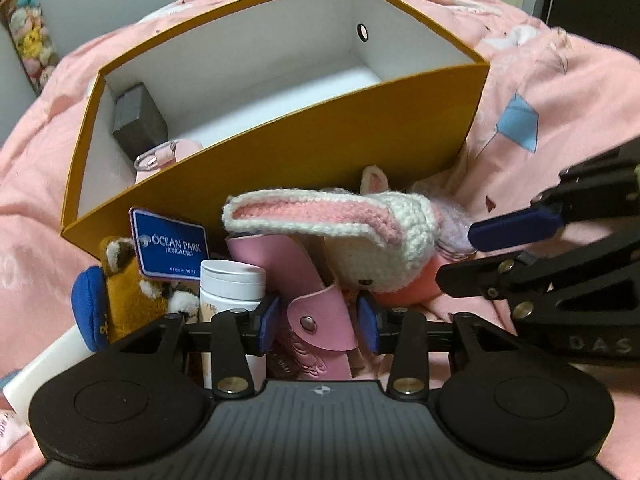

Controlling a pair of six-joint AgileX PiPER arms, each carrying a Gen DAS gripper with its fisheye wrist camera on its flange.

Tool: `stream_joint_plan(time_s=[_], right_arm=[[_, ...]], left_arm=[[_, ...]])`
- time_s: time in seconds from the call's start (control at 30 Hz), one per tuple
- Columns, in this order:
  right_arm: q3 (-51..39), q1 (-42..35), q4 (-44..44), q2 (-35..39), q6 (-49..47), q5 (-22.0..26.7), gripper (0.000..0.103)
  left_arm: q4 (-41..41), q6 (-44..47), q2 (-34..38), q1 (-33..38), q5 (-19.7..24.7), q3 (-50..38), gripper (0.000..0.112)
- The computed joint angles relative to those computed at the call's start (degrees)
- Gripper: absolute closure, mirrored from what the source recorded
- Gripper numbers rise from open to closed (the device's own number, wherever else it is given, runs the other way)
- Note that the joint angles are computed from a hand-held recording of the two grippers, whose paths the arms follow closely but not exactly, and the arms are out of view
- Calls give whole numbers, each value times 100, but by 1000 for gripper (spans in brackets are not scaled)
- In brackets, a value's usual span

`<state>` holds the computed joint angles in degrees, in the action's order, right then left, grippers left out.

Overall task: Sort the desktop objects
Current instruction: 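Grasp the pink leather snap wallet with the left gripper, then grasp the crocheted white bunny with the right gripper while the left lifts the wallet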

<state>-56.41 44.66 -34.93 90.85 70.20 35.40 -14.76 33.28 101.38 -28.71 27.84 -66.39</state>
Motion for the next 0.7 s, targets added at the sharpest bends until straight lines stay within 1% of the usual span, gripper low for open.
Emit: stream_joint_plan(time_s=[0.03,0.1,0.17,0.27,0.37,0.47,0.57,0.63,0.67,0.7], right_arm=[[-13,13,-3,13,-9,18,69],[-45,49,-18,48,-8,49,69],[-28,59,-30,33,5,36,68],[-14,75,-71,16,58,41,68],[17,96,-162,-13,150,-5,68],[134,84,-300,-114,214,-231,68],[139,83,-388,-130,110,-350,68],[93,58,-446,-89,23,-352,66],[68,51,-472,-66,0,-349,61],[27,9,-452,-22,-87,-388,60]], left_arm=[[51,-35,1,-17,-88,45,65],[-57,45,-2,20,-115,69,65],[-99,16,-13,49,-130,77,70],[-546,324,-67,206,-59,116,75],[-1236,901,-134,489,178,134,76],[-1884,1489,-242,784,490,173,76],[-2501,2059,-344,1112,974,127,76],[-2771,2320,-397,1267,1220,102,76],[-2808,2344,-401,1306,1288,81,76],[-2793,2300,-389,1313,1320,58,76]])
